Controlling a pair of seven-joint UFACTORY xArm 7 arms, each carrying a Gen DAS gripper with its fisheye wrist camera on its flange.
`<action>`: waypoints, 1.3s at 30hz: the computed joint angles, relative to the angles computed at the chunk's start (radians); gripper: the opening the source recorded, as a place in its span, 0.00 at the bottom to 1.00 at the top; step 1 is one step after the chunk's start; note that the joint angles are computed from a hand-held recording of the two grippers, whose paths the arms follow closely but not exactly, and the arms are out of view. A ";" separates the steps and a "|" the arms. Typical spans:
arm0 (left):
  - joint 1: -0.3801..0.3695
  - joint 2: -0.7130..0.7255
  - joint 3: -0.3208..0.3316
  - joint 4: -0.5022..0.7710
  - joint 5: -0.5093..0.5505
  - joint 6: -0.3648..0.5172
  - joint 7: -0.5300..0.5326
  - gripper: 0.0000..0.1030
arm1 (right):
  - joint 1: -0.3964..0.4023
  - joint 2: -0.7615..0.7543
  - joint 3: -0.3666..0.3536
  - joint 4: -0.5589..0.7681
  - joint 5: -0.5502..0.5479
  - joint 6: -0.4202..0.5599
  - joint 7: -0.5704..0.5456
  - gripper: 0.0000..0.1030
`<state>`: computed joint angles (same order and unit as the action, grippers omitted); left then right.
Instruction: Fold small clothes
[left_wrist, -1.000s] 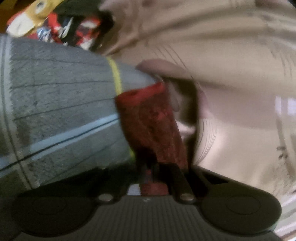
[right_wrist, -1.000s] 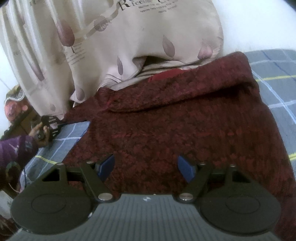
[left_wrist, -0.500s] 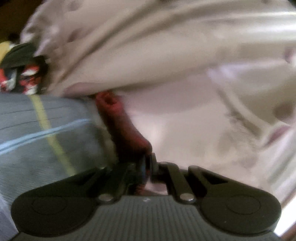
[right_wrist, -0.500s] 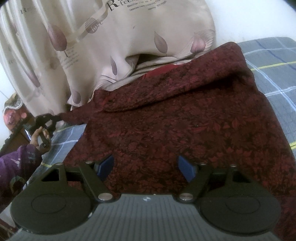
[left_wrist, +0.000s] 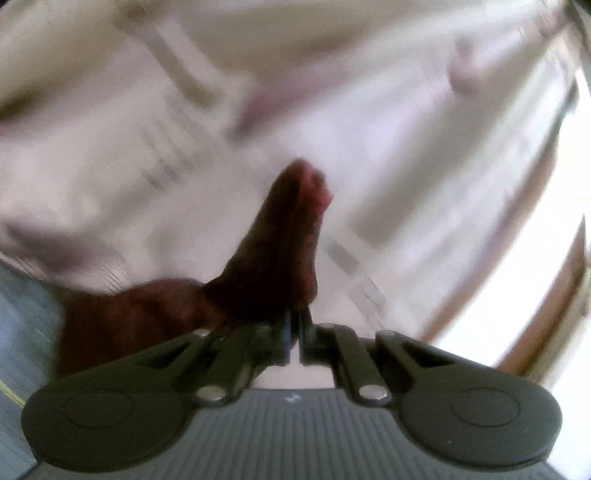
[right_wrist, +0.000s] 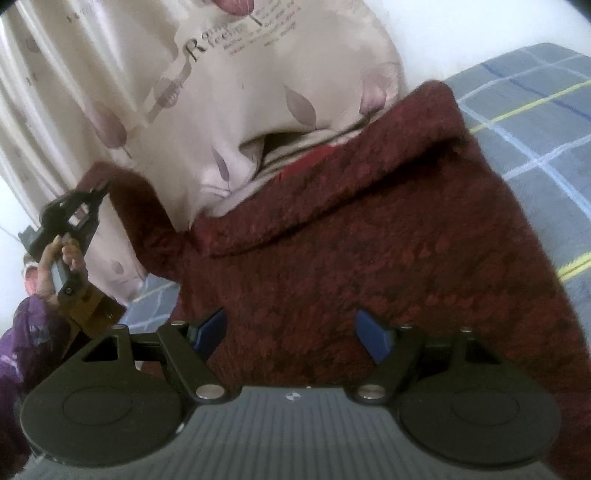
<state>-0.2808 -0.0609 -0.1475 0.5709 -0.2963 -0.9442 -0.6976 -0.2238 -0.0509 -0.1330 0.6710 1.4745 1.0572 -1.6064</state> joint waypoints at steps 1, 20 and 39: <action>-0.009 0.034 -0.008 0.038 0.019 0.008 -0.007 0.05 | -0.005 0.000 -0.005 0.006 0.000 0.012 -0.004 0.75; -0.266 0.491 0.009 0.473 -0.011 0.318 0.143 0.05 | -0.069 0.390 0.118 0.607 -0.016 0.140 0.480 0.77; -0.388 0.498 0.049 0.487 -0.192 0.440 0.352 0.21 | -0.074 0.623 0.263 0.934 -0.298 -0.004 0.898 0.34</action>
<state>-0.6685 0.4368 -0.0989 1.0576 -0.4885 -0.5038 -0.3452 -0.2982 0.5721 0.1301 1.6047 1.1767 1.0534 -0.7082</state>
